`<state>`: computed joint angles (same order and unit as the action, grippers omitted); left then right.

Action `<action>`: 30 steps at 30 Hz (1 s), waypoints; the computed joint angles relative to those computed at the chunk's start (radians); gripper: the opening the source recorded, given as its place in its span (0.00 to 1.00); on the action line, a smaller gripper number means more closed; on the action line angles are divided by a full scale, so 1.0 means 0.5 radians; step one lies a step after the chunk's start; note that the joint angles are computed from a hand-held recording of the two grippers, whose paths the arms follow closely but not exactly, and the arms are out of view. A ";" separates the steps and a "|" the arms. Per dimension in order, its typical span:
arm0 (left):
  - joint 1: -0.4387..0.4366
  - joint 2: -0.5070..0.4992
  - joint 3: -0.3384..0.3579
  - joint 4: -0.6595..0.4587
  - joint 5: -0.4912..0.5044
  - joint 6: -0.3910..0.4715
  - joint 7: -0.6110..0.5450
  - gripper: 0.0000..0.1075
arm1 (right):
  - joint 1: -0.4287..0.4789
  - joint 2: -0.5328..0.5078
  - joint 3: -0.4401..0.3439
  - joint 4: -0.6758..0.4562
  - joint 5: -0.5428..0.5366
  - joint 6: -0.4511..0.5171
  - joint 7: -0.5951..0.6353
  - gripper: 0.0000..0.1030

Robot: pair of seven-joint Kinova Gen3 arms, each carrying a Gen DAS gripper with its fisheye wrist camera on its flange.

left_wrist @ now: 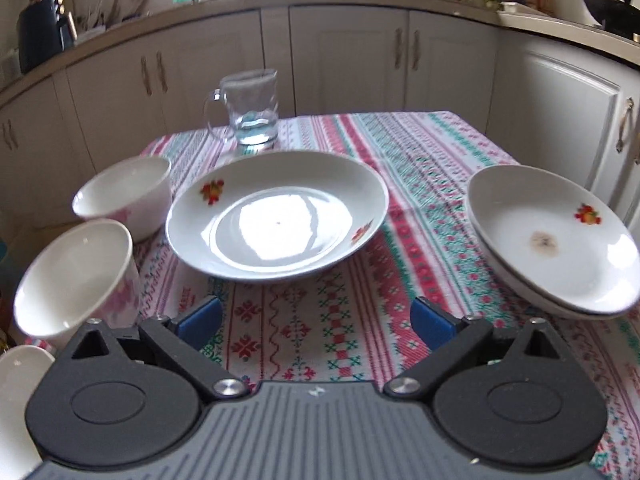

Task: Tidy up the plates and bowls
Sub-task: 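Move the left gripper toward the next white plate on the cloth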

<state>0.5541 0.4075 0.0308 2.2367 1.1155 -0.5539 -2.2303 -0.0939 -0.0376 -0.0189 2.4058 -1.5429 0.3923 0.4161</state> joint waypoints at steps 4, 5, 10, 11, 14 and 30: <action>-0.079 0.057 -0.020 -0.051 -0.056 0.113 0.070 0.93 | -0.015 0.061 -0.012 -0.103 0.209 -0.025 -0.180 1.00; -0.090 0.068 -0.032 -0.061 -0.070 0.140 0.081 0.93 | -0.017 0.076 -0.015 -0.130 0.260 -0.024 -0.220 1.00; -0.082 0.099 -0.092 -0.081 -0.166 0.177 0.204 0.95 | -0.017 0.160 -0.047 -0.266 0.465 -0.022 -0.378 1.00; -0.072 0.104 -0.106 -0.088 -0.167 0.178 0.206 0.96 | -0.015 0.176 -0.059 -0.290 0.491 -0.025 -0.395 1.00; -0.056 0.117 -0.136 -0.118 -0.127 0.188 0.190 0.96 | -0.007 0.229 -0.097 -0.383 0.615 -0.018 -0.477 1.00; -0.051 0.189 -0.145 -0.158 -0.127 0.069 0.284 0.96 | 0.072 0.745 -0.291 -1.248 1.519 0.452 -1.098 1.00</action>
